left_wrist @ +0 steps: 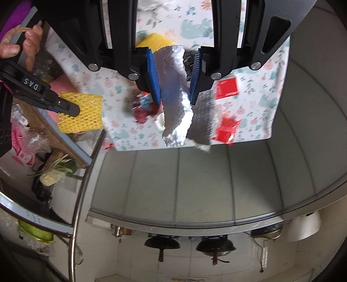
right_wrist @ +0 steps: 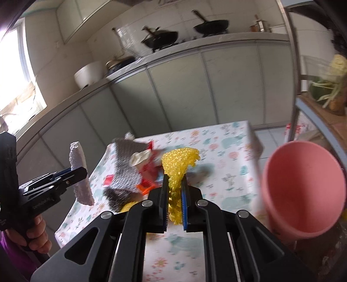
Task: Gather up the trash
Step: 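Carry the yellow mesh net with the right gripper while the left gripper carries the foam to the pink basin, then open the right gripper over the basin while the left gripper releases the foam into it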
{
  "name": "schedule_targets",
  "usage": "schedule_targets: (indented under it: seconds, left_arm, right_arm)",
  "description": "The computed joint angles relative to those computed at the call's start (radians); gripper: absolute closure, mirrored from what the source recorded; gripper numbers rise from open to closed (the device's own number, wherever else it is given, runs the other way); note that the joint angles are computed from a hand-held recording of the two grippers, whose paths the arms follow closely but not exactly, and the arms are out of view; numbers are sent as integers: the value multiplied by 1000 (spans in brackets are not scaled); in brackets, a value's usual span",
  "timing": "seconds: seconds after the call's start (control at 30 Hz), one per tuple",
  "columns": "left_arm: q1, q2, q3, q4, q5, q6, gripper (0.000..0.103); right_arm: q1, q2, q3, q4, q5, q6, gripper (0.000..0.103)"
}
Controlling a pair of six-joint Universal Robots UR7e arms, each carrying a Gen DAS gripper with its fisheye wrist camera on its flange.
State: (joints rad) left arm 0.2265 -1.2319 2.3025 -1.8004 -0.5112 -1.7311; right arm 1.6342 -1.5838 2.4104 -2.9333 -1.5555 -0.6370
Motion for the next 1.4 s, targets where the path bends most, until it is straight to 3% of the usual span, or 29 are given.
schedule_targets:
  seconds: [0.1,0.23,0.37,0.53,0.83,1.13,1.4]
  left_arm:
    - [25,46,-8,-172,32,146,77]
    - [78,158,-36,-523,52,451,77]
    - [125,290,-106,-799,28,713,76]
    - [184,439,-226,-1015,-35,967,76]
    - [283,613,-406,-1086,-161,1142,76]
    - [378,711,-537,-1015,-244,1160,76]
    - [414,754,-592,-981,-280,1178,76]
  right_arm:
    - [-26,-18,-7,-36,-11,0,93]
    - [-63,-24,-30,-94,-49,8,93]
    - [-94,-10,-51,-158,-112,21,93]
    - [-128,18,-70,-234,-194,14,93]
    - [-190,114,-90,-317,-298,-4,93]
    - [-210,177,-112,-331,-342,10,93]
    - [-215,212,-131,-345,-377,10,93]
